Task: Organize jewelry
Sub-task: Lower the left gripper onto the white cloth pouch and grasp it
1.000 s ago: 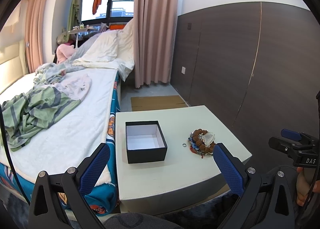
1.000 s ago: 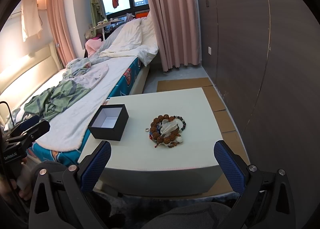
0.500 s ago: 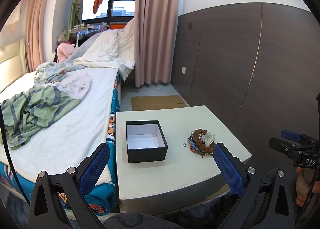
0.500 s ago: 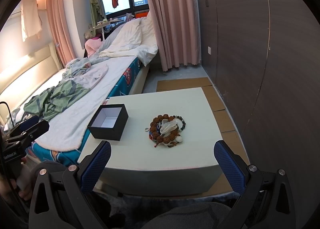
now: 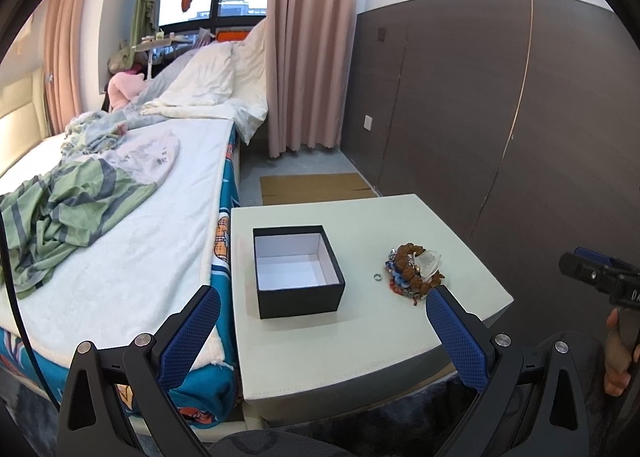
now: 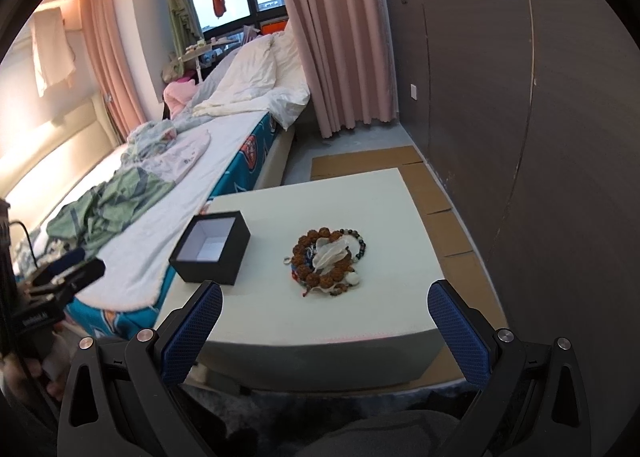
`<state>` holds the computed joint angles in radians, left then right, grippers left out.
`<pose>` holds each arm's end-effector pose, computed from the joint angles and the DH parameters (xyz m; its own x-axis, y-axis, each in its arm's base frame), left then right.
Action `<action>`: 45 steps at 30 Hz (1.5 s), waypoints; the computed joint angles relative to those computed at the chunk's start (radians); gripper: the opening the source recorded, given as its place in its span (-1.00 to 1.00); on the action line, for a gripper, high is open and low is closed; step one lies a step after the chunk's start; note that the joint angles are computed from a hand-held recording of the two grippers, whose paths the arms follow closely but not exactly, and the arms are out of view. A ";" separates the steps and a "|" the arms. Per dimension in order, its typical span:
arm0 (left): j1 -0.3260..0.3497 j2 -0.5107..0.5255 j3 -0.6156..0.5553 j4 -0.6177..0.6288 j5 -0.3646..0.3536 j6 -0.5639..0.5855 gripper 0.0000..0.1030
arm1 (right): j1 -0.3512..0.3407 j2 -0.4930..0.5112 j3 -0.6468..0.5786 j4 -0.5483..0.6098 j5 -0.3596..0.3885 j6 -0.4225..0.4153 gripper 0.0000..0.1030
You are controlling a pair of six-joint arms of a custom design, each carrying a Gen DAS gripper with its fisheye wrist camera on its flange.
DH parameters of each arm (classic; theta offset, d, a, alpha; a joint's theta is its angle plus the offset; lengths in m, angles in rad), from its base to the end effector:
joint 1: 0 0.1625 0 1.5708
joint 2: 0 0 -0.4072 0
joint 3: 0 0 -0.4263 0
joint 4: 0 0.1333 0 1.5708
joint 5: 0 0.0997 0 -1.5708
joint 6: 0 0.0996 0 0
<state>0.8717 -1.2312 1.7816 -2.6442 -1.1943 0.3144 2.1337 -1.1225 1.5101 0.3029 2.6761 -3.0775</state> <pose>-0.2764 -0.5928 0.2930 -0.6169 0.6405 -0.4574 0.7868 0.4890 -0.3765 0.3268 -0.4348 0.2630 -0.7675 0.3769 0.5186 -0.2913 0.5156 -0.8058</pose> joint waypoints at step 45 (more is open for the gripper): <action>-0.073 0.539 -0.498 0.538 -0.029 0.215 0.09 | -0.380 -0.174 0.049 0.085 -0.419 0.349 0.96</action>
<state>0.7985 -0.6925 1.2840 -2.1066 -1.2230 0.5292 1.7541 -1.2963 1.5591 0.3876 2.2576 -2.7281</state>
